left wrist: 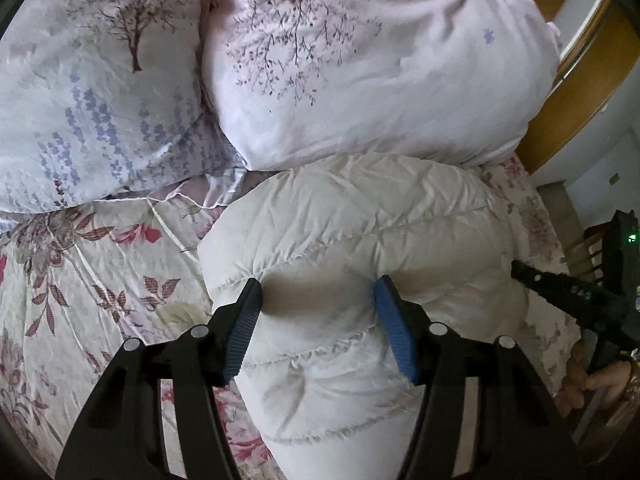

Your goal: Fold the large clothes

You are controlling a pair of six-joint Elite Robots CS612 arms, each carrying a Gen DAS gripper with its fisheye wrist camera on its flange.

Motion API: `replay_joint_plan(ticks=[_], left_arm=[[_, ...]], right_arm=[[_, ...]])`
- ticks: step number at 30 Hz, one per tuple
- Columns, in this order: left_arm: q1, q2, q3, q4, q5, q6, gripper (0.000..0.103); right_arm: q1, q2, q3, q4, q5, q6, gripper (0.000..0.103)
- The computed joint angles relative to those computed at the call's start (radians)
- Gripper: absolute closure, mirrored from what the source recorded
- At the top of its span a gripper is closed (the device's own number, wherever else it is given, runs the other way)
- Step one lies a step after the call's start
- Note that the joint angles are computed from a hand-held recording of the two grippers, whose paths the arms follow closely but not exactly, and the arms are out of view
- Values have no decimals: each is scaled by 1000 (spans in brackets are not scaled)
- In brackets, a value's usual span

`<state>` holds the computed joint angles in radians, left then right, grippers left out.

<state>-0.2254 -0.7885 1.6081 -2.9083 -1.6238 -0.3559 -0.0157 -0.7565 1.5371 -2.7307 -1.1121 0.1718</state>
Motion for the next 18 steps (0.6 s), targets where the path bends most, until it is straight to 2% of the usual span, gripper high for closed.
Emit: replay_joint_plan(ticks=[5, 9, 11, 13, 18], left_arm=[[-5, 29, -38, 43, 22, 1, 42], [-12, 44, -64, 69, 36, -5, 42], [-14, 36, -57, 55, 36, -14, 42], [-12, 17, -26, 9, 30, -19, 42], [-16, -49, 85, -130, 12, 9, 42]], right_arm=[[25, 34, -47, 61, -108, 19, 94], [29, 48, -81, 128, -136, 20, 92], [24, 43, -86, 151, -126, 14, 84], [11, 18, -54, 118, -95, 11, 74], [-30, -83, 111, -9, 28, -95, 72]])
